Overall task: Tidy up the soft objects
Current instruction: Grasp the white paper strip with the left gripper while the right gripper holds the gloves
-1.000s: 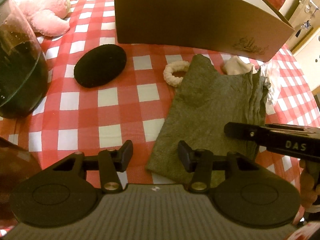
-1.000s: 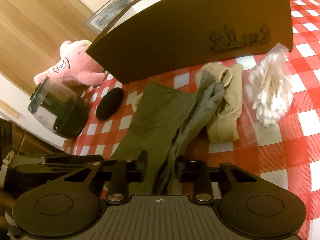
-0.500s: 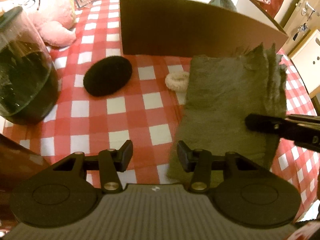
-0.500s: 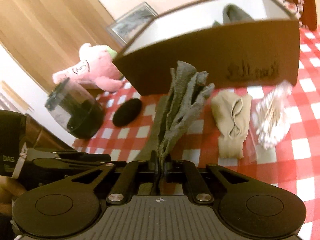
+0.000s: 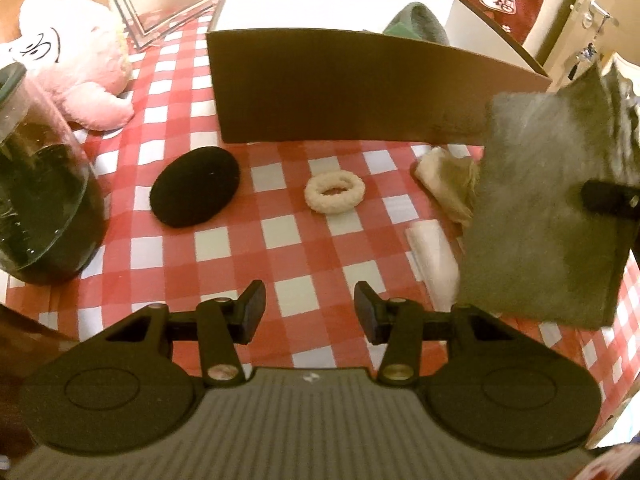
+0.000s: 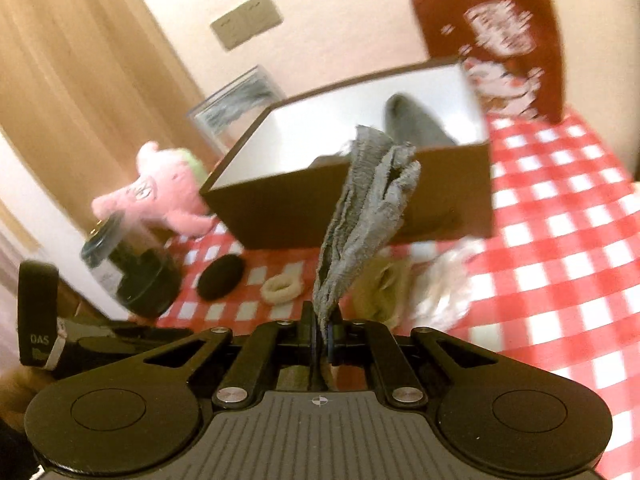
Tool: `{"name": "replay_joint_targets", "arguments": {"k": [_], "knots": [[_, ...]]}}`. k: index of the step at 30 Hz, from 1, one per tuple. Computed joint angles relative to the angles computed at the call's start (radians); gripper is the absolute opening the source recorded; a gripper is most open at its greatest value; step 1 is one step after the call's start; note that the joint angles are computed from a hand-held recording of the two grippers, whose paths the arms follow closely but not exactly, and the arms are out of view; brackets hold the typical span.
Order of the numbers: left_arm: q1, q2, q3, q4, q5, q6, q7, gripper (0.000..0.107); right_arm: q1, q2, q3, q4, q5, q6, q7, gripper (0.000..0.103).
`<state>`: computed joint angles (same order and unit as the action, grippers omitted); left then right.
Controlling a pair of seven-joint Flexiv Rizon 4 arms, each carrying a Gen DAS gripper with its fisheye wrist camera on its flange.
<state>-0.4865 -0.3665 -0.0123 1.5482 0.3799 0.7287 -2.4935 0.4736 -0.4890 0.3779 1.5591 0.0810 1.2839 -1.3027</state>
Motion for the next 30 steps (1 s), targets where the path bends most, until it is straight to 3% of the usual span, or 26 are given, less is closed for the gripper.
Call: {"name": "replay_joint_targets", "arguments": {"k": [11,20,30], "knots": [[0.000,-0.028,-0.010,-0.023,-0.026,0.030,0.048,0.045,0.026,0.089,-0.135,0.086,-0.147,0.003,0.157,0.005],[-0.013,-0.136,-0.022,-0.127,-0.103,0.060,0.141,0.046,0.000,0.123,-0.136,0.134,-0.193,-0.022,0.223,0.005],[-0.062,-0.256,0.010,-0.275,-0.151,-0.021,0.195,0.049,-0.029,0.154,-0.147,0.180,-0.203,-0.024,0.265,0.005]]}}
